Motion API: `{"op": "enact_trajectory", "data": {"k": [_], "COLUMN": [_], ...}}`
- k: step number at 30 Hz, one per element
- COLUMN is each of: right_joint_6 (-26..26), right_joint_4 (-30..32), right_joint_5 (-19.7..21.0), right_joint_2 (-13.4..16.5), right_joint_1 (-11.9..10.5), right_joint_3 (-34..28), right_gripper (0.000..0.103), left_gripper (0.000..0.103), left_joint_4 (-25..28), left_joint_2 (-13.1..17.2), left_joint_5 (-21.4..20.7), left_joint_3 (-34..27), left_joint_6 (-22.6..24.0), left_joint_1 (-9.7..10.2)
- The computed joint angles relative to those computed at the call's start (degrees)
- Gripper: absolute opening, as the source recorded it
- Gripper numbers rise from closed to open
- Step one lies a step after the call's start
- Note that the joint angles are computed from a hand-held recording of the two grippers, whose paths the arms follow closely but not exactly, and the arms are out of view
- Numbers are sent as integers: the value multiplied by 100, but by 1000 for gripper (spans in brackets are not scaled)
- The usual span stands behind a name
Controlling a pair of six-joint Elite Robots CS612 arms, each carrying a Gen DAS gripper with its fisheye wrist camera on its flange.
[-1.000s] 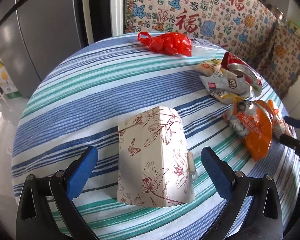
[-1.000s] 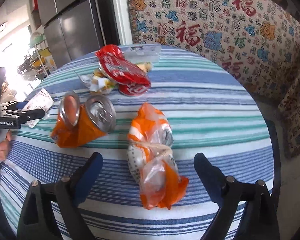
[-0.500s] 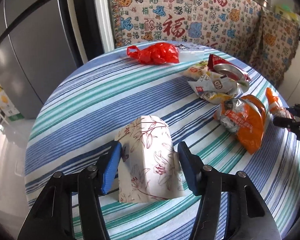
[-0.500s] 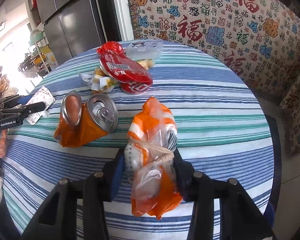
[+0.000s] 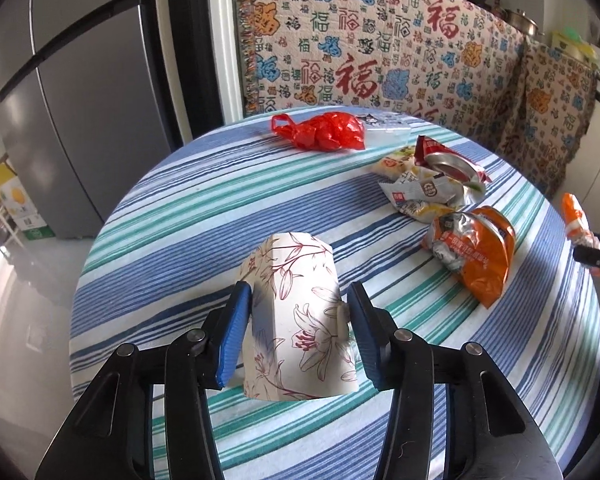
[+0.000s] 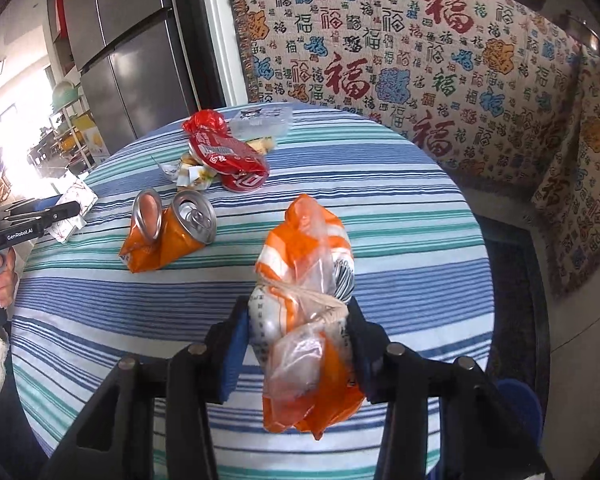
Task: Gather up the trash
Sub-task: 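Carry the box and bag over the blue wastebasket and open both tools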
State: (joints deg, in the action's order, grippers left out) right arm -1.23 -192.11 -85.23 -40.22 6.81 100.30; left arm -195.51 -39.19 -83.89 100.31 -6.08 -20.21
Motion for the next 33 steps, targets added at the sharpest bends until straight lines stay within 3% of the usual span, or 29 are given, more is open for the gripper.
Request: {"op": "enact_trajectory", "data": {"k": [8,13,18,23,27,33], "right_joint_6": [39,171,337,413,504,689], "right_joint_4": [-251,-591,-953,-1260,-1470,-1807], "right_joint_5": [-75,-159,-538,-926,-1133,-1134], "right_joint_2": [-139,-327,-592,-812,-901,-825], "right_joint_1": [-73,-216,-484,-808,-1081,-1496], "right_joint_3": [305,694,1259,1836,2186,2458], "right_gripper": [46,46,46,46,46,46], "left_gripper": [50,50,50,50,50,50], "left_joint_4": [-328,-682,-882,-862,-620,-101], "left_joint_2": [-191,-396,-503,-467,-345,1], "left_joint_5": [-110,-349,-817,-1605,-1983,-2373], "left_joint_3": [321,529,468,174,-146,-693], "left_joint_6": [-182,-27,343,429,608,765], "left_joint_1": [-80,-302,-647,-1041,-1401,-1865]}}
